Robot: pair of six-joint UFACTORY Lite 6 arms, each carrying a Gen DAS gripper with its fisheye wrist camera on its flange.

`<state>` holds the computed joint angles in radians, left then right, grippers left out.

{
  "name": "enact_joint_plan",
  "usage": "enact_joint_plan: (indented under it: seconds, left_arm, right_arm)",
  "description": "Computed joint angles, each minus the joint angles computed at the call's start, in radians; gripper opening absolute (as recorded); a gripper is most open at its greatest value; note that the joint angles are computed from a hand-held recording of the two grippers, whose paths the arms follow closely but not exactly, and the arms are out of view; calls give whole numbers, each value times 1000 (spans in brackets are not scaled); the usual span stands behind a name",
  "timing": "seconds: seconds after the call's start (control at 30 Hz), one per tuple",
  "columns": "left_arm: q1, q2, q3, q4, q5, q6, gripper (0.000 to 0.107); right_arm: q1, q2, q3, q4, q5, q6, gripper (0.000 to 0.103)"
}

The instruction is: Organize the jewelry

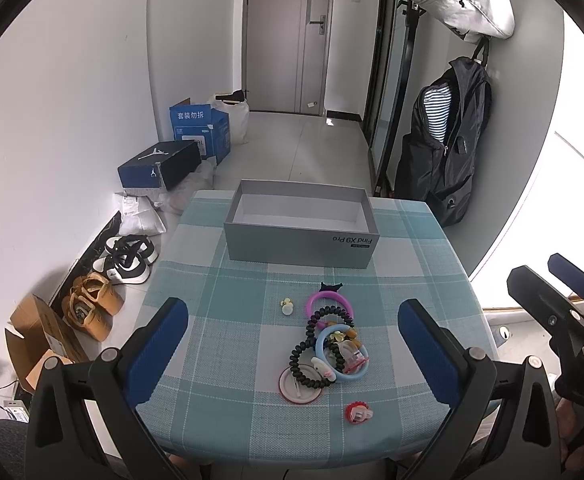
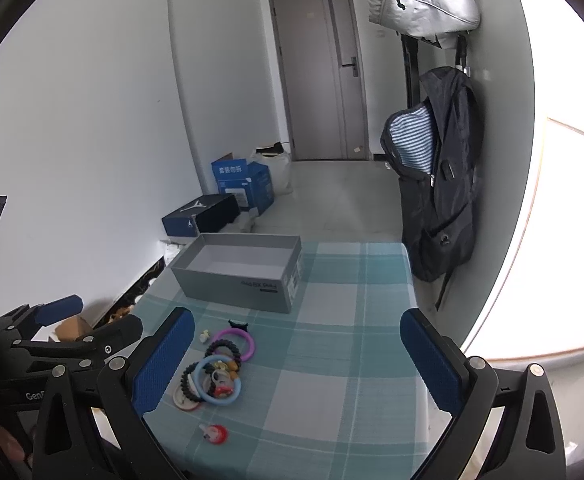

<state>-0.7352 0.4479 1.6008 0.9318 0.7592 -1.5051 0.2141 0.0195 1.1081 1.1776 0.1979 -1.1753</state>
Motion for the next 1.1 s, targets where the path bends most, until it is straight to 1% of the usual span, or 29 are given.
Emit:
enact_joint_plan:
  seconds: [0.2, 0.37, 0.5, 0.73, 0.8, 0.93, 1.1]
  left_arm:
    - [-2, 23, 25, -3, 7, 3, 102]
    - [4, 16, 15, -3, -3, -4, 102]
    - [6, 17, 18, -9, -5, 0, 102]
    - [12, 42, 42, -16, -3, 7, 102]
    - [14, 11, 1, -12, -14, -3, 102]
    - [10, 9, -1, -4, -5, -9, 102]
    - [4, 12, 1, -6, 0, -7, 102]
  right_arm:
    - [5, -17, -20, 74, 0, -79, 103]
    - [5, -15, -19, 72, 3, -75, 103]
    - [10, -24, -32, 143, -3, -145, 103]
    - [16, -27, -37, 154, -7, -156, 103]
    - [12, -24, -34, 168, 6, -175, 103]
    - [16, -31, -45, 212, 7, -227, 103]
    - [18, -35, -50, 229, 4, -245, 103]
